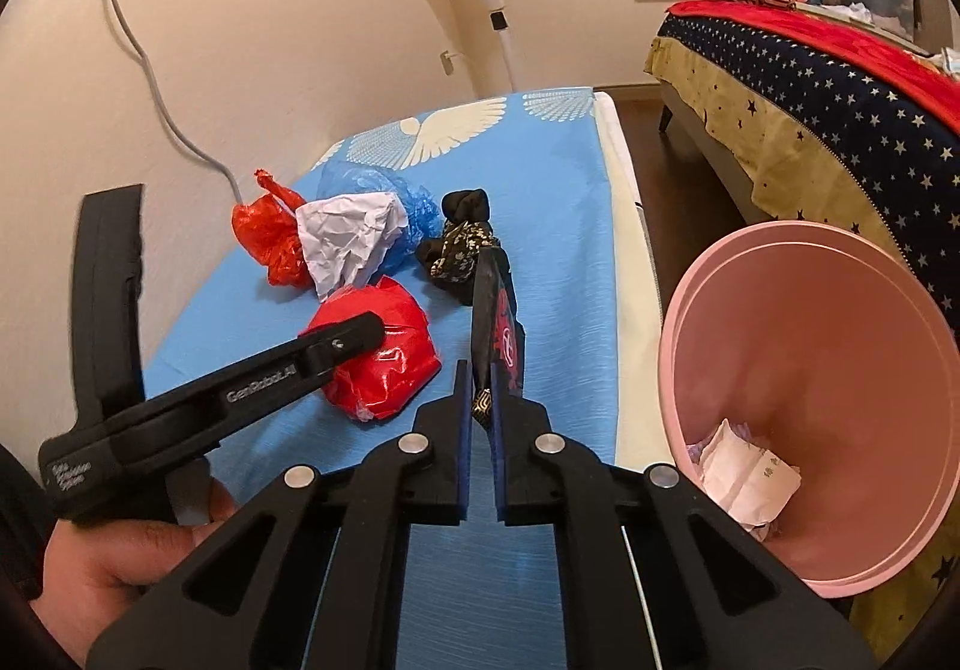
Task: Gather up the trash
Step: 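Grasp the black crab-logo snack package with right gripper while left grasps small red bag, then carry the snack package with right gripper while left carries red bag over bucket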
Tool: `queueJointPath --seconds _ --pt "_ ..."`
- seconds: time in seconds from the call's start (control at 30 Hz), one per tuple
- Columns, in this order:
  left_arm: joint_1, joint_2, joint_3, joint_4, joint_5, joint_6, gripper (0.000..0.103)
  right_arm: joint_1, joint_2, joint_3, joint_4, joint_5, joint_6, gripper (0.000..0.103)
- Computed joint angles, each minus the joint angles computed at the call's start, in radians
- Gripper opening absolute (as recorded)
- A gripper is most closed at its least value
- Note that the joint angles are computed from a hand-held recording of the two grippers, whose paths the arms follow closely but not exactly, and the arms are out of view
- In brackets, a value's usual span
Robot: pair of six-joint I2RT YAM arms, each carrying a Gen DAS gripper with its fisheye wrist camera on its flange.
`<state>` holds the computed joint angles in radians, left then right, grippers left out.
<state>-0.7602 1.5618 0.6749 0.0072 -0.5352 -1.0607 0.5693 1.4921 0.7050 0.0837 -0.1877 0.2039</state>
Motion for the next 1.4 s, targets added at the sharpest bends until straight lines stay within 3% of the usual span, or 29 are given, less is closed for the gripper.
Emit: queueJointPath --seconds 0.07,0.17,0.83,1.4 --pt "-0.026 -0.017 0.017 -0.037 -0.045 0.022 0.028 0.001 -0.013 -0.002 -0.005 0.002 0.001 0.006" --pt "-0.051 -0.043 0.036 -0.089 -0.1 0.042 0.024 0.007 -0.037 -0.009 -0.014 0.014 0.003 0.006" --pt "-0.227 -0.218 0.047 -0.322 -0.294 -0.042 0.024 0.018 -0.287 -0.08 -0.117 0.125 0.026 0.006" --pt "-0.252 -0.183 0.082 -0.301 -0.318 -0.024 0.024 -0.048 -0.366 -0.09 -0.144 0.161 0.016 0.006"
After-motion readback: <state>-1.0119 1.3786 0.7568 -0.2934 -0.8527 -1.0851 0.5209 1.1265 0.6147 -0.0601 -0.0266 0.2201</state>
